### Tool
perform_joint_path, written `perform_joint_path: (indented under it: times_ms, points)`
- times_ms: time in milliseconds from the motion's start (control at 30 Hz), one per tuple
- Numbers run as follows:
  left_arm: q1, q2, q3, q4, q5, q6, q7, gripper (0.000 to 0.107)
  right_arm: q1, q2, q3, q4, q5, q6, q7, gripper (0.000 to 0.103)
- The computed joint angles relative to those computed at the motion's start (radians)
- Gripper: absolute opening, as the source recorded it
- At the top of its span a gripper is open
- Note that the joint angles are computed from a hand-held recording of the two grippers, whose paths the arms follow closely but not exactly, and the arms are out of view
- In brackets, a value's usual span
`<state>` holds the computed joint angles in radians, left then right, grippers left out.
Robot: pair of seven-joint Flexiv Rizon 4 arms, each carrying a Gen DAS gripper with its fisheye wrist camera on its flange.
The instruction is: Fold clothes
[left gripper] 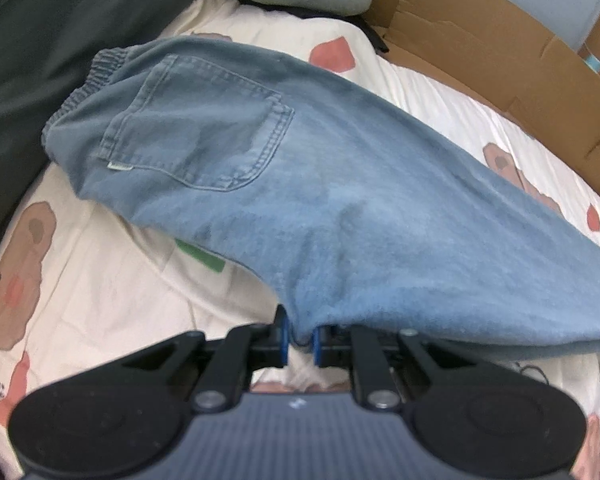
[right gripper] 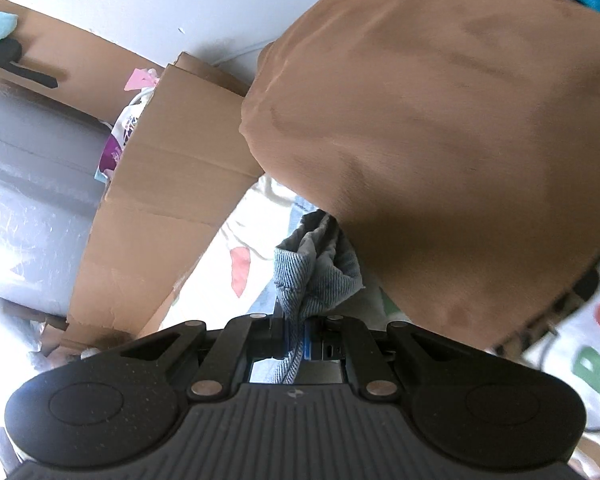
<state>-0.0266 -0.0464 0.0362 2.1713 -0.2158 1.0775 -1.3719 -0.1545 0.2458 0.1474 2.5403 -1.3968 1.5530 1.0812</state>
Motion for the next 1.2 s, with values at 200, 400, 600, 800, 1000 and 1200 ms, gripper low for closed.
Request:
perform_joint_path:
  times_ms: [200,400,600,800,1000,1200]
  points:
    - [0.009,0.019,0.005,0.001,-0.058,-0.017,0.044,0.010,0.191,0.141,0.070,0.065,0.501,-0.195,-0.328,0.005]
    - [0.014,0.000,0.001,0.001,-0.110,0.004,0.078,0.010,0.199,0.160,0.130,0.060,0.649,-0.240,-0.440,0.005]
    - [0.017,-0.007,0.004,0.002,-0.094,-0.005,0.067,0.010,0.122,0.152,0.185,0.066,0.639,-0.201,-0.431,0.005]
    - [0.015,0.002,0.005,-0.014,-0.041,-0.032,0.042,0.010,0.204,0.203,0.216,0.073,0.770,-0.344,-0.438,0.005]
    - [0.018,0.025,0.009,-0.015,-0.037,-0.070,0.067,0.010,0.272,0.291,0.241,0.110,0.861,-0.414,-0.422,0.005]
    - [0.017,0.059,0.013,-0.013,-0.020,-0.123,0.067,0.010,0.381,0.426,0.276,0.133,1.016,-0.550,-0.460,0.005]
